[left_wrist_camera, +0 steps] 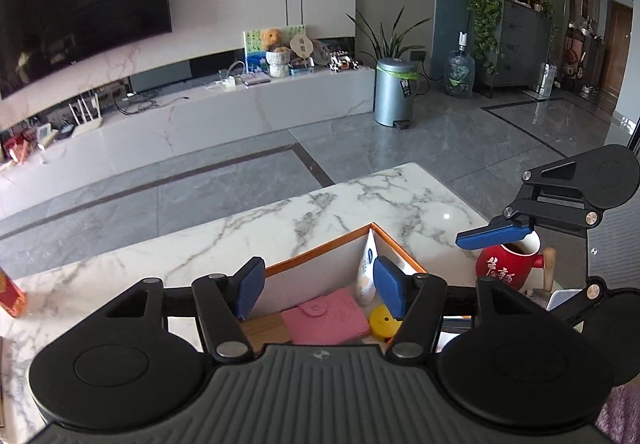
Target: Organize objects
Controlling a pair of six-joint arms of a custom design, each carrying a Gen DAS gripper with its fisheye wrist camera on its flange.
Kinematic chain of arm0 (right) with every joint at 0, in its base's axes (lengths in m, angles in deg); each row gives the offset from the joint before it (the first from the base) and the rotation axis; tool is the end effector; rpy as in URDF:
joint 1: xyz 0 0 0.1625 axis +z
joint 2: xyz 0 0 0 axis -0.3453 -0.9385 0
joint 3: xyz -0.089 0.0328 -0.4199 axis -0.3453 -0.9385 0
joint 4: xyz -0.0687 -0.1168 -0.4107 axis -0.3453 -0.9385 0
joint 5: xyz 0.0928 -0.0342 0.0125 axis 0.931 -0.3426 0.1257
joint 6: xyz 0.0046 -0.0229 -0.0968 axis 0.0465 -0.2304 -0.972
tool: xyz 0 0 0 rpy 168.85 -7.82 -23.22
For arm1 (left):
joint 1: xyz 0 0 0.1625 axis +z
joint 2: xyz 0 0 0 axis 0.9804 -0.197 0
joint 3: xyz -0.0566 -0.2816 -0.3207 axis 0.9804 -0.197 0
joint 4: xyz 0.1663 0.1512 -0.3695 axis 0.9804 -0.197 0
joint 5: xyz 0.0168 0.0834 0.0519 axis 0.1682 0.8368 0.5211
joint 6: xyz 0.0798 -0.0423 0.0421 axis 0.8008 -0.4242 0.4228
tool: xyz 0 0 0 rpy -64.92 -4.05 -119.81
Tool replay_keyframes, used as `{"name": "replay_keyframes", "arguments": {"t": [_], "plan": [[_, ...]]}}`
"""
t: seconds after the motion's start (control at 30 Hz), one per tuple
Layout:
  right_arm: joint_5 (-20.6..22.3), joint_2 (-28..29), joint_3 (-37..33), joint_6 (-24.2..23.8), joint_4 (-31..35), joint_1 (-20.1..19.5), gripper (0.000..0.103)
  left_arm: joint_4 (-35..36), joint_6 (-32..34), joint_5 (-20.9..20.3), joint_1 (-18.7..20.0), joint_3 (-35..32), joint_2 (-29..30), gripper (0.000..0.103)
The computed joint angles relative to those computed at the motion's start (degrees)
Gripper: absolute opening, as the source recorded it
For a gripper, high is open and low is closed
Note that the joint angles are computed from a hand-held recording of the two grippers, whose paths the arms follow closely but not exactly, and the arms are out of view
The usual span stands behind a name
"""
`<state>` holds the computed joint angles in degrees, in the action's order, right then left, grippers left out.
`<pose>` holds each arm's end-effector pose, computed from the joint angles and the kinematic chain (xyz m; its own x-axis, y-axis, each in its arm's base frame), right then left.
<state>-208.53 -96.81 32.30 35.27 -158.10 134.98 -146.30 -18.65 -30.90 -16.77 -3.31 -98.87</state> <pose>0.4452 -0.7991 0.1471 -0.2596 -0.5697 0.7798 -0.8796 0.4728 0.0527 -0.2183 -0.7947 0.3876 -0.5737 0.4979 -0.6504 0.7979 0.5193 -0.3062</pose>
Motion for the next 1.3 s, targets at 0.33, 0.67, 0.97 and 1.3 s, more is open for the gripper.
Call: {"name": "replay_keyframes", "arguments": {"t": [0.33,0.67,0.97,1.3], "plan": [[4.71,-7.74,20.99,16.14,-22.13,1.41,0.064,-22.16,0.91,10.55,-1.79,18.13,-8.86,0.089],[5.50,-11.07,35.25,33.13,-36.46,2.76,0.072,-30.17,-4.41,15.00,-2.76,29.91,-14.90,0.090],[-0.15,-11.39,41.38,36.10,-41.83,3.03,0.073,-29.64,-9.04,15.90,-2.48,37.17,-18.72,0.091],[-2.06,-11.10,43.13,36.18,-43.19,2.81,0.073,-28.95,-8.58,15.14,-2.67,40.67,-20.27,0.091]]}}
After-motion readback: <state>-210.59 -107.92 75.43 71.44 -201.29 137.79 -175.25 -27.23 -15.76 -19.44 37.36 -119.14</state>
